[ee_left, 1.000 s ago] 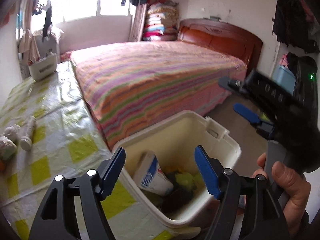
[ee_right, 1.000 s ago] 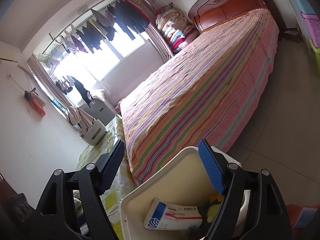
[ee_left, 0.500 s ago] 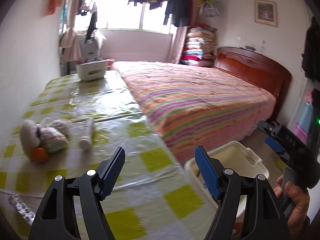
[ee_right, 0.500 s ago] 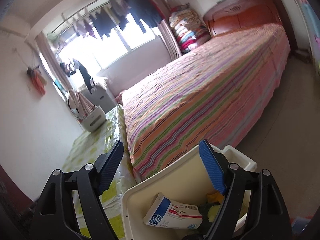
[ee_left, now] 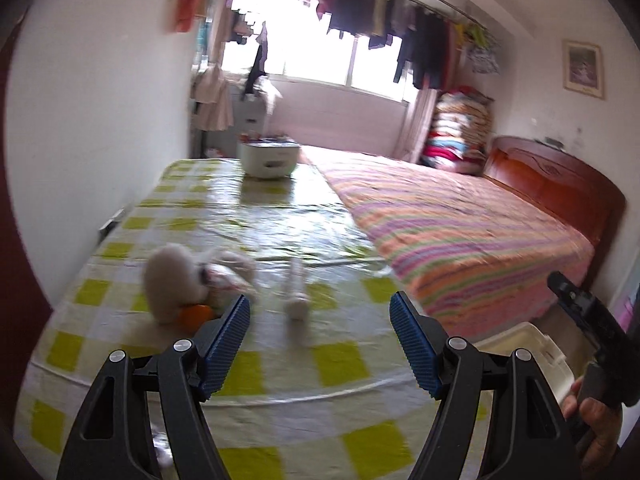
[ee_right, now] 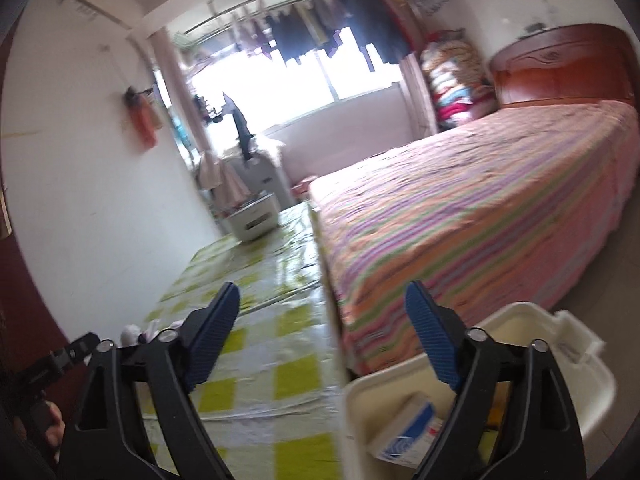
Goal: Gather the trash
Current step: 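Return both tools to the remaining items on the table, then grasp the white spray can with the right tool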
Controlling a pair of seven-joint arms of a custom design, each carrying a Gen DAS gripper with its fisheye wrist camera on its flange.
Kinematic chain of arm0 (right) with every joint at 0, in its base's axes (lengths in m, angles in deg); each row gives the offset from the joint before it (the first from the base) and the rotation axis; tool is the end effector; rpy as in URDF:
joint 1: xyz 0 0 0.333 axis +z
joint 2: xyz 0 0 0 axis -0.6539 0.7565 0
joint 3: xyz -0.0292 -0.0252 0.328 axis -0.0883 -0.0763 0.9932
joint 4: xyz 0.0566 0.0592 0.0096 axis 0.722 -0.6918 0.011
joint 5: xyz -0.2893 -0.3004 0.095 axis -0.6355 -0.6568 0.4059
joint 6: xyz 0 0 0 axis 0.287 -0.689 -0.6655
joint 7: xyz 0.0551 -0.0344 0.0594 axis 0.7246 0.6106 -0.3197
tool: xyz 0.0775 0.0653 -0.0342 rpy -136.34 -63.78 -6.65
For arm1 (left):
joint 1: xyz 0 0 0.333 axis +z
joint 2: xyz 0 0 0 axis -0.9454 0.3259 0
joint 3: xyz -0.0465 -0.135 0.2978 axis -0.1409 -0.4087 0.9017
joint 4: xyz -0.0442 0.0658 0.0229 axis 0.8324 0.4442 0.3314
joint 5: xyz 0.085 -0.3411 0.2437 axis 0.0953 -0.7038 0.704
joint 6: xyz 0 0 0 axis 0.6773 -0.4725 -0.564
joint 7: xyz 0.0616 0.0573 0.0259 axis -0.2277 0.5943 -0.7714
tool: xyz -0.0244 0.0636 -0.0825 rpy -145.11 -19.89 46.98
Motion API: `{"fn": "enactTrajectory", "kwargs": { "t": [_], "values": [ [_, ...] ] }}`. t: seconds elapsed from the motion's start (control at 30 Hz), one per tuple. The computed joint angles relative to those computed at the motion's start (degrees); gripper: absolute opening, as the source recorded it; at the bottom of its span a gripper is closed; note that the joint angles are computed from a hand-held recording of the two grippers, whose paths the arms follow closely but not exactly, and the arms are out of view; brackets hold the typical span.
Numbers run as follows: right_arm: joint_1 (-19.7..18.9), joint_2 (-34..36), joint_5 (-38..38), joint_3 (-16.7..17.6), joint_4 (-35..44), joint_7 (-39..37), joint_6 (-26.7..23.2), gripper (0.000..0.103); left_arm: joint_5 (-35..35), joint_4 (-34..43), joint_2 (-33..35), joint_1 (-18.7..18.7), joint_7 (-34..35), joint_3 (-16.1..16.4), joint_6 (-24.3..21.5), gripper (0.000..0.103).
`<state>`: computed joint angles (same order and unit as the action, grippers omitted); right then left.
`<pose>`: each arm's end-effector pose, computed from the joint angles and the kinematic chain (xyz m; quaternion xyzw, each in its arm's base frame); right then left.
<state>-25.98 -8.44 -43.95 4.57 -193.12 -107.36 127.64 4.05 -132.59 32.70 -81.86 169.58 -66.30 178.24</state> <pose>0.4785 0.2113 0.4775 -0.2937 0.7492 -0.4244 0.4151 0.6142 -0.2375 0.5099 -0.4129 0.7438 -0.4955 0.1753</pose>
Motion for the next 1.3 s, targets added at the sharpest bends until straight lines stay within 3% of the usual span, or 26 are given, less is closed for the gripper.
{"fn": "enactTrajectory", "kwargs": {
  "t": [0.27,0.37,0.53,0.7,0.83,0.97,1.17,1.3],
  "values": [
    [1.18,9.92,-3.2,-2.08,9.24,-5.34,8.95,0.087,6.87,1.47,2.31,2.89,-13.27,2.04,-0.1,0.07],
    [2.07,12.47,-2.18,-2.74,11.82,-7.97,10.82,0.087,7.81,1.4,2.57,4.22,-14.57,1.72,0.89,0.07],
    [1.94,13.4,-2.92,-4.52,12.12,-5.06,16.1,0.087,10.09,1.81,3.25,6.24,-17.68,1.95,-0.05,0.07],
    [1.57,16.63,-3.42,-5.64,15.11,-2.21,20.87,0.087,16.56,3.0,4.81,7.5,-24.27,2.7,-1.93,0.07],
    [1.81,20.56,1.92,-6.51,20.23,-10.68,21.76,0.087,21.64,4.65,6.74,8.11,-27.62,2.77,-1.94,0.07],
    [2.67,27.71,12.87,-8.08,30.49,-25.67,20.31,0.087,25.94,6.11,8.3,8.9,-31.99,2.5,-1.53,0.07],
    [2.25,38.45,33.18,-8.23,43.62,-49.3,15.99,0.087,25.82,6.16,8.47,10.8,-32.01,0.76,-1.16,0.07],
    [1.55,44.55,42.75,-7.68,50.83,-60.07,13.39,0.087,25.41,6.32,8.56,11.52,-31.17,0.04,-0.92,0.07]
  ]
}}
